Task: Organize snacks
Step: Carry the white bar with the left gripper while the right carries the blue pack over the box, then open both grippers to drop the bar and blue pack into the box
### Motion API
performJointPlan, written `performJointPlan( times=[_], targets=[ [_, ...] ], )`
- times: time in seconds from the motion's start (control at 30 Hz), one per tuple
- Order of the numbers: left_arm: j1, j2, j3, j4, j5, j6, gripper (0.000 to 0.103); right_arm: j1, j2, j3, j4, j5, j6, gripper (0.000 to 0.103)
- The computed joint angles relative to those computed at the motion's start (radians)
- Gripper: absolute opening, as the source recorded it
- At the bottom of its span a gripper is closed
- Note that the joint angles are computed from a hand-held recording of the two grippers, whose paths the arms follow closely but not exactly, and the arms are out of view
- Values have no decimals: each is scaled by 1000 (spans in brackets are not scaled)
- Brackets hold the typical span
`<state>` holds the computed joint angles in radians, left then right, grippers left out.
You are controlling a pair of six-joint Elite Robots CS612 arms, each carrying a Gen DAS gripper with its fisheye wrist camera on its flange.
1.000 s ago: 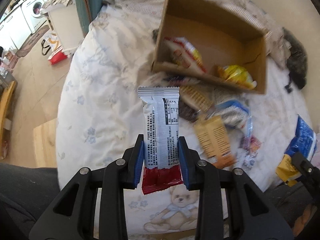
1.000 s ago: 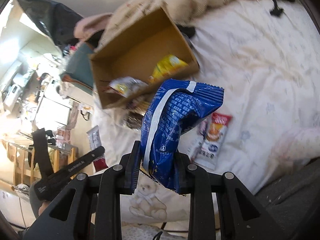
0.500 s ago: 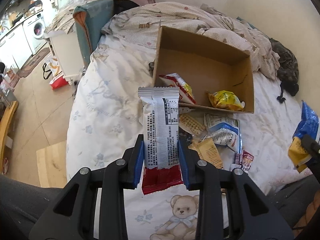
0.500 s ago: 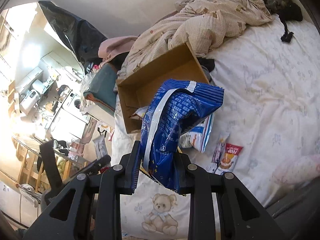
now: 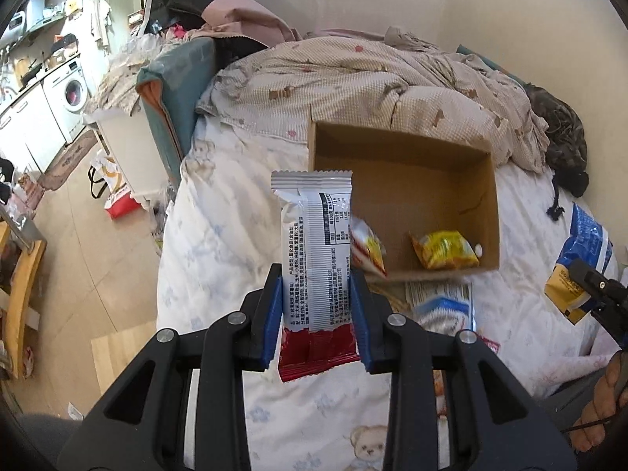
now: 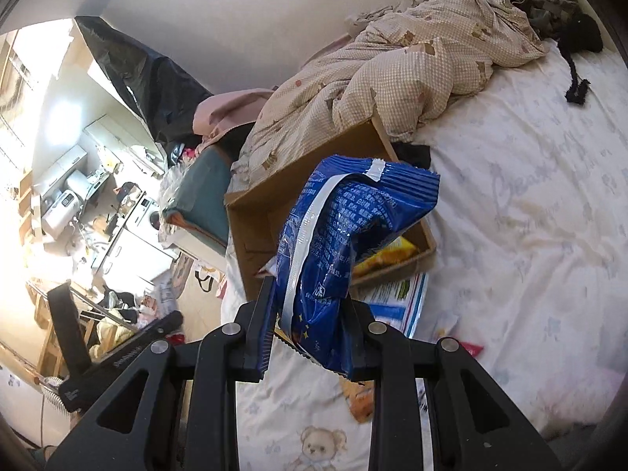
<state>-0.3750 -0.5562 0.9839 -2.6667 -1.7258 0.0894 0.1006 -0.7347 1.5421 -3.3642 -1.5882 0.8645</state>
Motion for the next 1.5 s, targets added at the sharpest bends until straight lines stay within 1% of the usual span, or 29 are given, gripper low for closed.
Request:
performJointPlan(
  times=[0.2, 0.53, 0.73, 0.93, 1.03, 1.1, 1.17, 1.2, 1.23, 1.27, 1.37, 1.5],
  targets=[
    [-6, 45, -91, 48, 8, 2, 28, -18, 21, -46, 35, 10, -4, 28],
    [-24, 122, -236, 125, -1, 14, 28, -39, 66, -147, 116, 34, -60, 28],
    [-33, 175, -332, 173, -1, 18, 28, -53, 90, -192, 158, 49, -74, 28],
    [-42, 240, -452, 250, 6, 9, 28, -65, 115, -237, 202, 62, -85, 28],
    [-46, 284, -532, 297, 17, -4, 28, -71, 131, -265, 244, 84, -91, 28],
    [-47, 311, -581, 325, 18, -15, 28, -72, 141, -288, 304, 89, -101, 28],
    [-45, 345, -632, 341, 1, -29, 28, -75, 151, -315, 387, 122, -121, 28],
    [-44, 354, -643, 339, -3, -29, 28, -72, 154, -326, 428, 108, -129, 28],
    [-45, 363, -649, 328, 6, -24, 28, -69, 157, -336, 464, 93, -139, 28],
    [-47, 371, -659, 330, 23, -19, 28, -68, 161, -343, 488, 94, -149, 28],
    [-50, 411, -735, 378, 40, -13, 28, -67, 168, -354, 502, 95, -157, 28],
    [-51, 434, -776, 388, 43, -4, 28, -69, 176, -367, 509, 95, -159, 29]
  ],
)
